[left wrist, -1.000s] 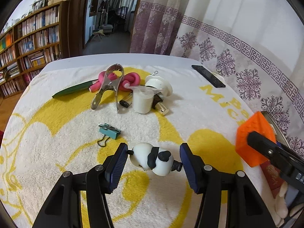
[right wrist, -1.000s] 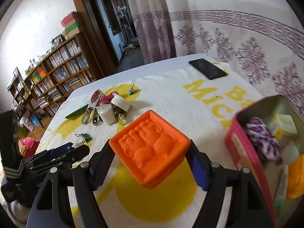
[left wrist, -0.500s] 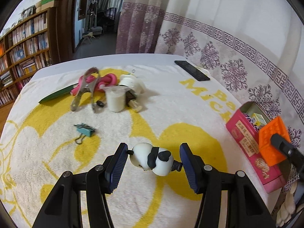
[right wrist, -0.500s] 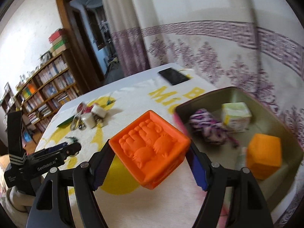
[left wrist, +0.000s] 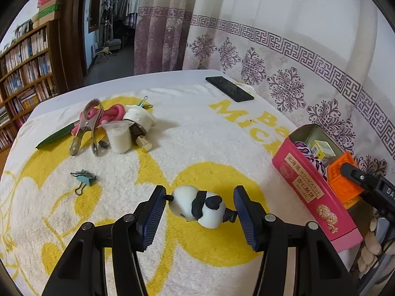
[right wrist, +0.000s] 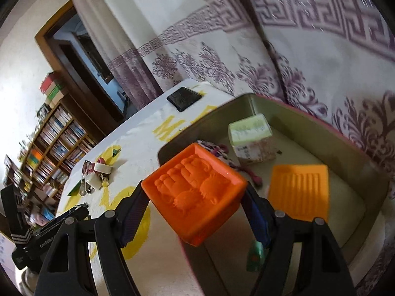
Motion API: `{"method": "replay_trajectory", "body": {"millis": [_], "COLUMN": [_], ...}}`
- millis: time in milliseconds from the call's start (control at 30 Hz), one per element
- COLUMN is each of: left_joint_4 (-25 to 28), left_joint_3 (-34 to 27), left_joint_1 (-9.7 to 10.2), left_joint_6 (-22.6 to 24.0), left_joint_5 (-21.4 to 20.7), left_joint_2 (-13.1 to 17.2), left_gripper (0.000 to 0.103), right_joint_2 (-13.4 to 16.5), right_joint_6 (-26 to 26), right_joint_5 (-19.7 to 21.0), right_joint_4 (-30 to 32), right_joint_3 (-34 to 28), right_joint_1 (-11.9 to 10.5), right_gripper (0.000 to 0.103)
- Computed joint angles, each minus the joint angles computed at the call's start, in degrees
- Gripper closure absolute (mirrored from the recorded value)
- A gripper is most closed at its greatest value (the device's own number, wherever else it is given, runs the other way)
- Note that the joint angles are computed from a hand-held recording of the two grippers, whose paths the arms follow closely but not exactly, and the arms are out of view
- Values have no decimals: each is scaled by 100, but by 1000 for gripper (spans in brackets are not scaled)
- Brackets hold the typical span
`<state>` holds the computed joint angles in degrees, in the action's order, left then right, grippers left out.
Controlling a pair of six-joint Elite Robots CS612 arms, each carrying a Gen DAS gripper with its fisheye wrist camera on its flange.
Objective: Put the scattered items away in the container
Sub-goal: 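Carry the panda and orange cube over the pink tin and open both grippers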
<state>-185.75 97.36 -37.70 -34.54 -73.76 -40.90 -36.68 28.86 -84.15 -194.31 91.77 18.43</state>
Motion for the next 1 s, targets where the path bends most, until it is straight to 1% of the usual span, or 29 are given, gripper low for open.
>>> {"method": "replay_trajectory", "body": {"millis": [100, 133, 200, 233, 300, 367, 433, 500, 567, 633, 700, 767, 867, 1000], "left_joint_4": [48, 65, 84, 92, 104, 111, 121, 130, 117, 100, 104, 112, 149, 221], "left_joint_3": [-51, -72, -103, -119, -145, -177, -211, -257, -291, -334, -381, -442, -554, -712], "left_joint_1": [-21, -26, -37, -45, -52, -59, -64, -73, -90, -115, -134, -154, -195, -245], "left_joint_6": [49, 65, 91, 109, 130, 158, 194, 247, 324, 425, 501, 576, 679, 816], "left_joint_5": [-27, -41, -61, -71, -86, -115, -139, -175, -198, -213, -222, -243, -291, -376], "left_joint_2": [10, 16, 26, 30, 38, 49, 60, 72, 73, 74, 76, 86, 116, 172], "left_gripper": [45, 45, 45, 45, 45, 45, 45, 45, 45, 45, 45, 45, 45, 45], "right_joint_2": [-14, -29, -53, -67, -94, -127, -164, -192, -196, -197, -220, -260, -309, -366], "right_joint_6": [-52, -111, -261, -286, -287, -326, -397, -501, -676, -826, -974, -1100, -1212, -1343], "right_joint_5": [-77, -234, -726, -874, -967, -1144, -1161, -1298, -1523, -1641, -1522, -1255, -1129, -1088], "right_joint_4": [6, 76, 270, 311, 335, 396, 389, 427, 469, 470, 463, 422, 244, -100], "right_joint_3": [28, 28, 3, 14, 53, 93, 143, 172, 168, 172, 213, 295, 425, 570], "right_joint_1": [-23, -3, 62, 68, 40, 32, 28, 60, 117, 149, 142, 110, 113, 132], "right_gripper": [26, 26, 26, 26, 26, 26, 26, 26, 26, 25, 25, 24, 24, 24]}}
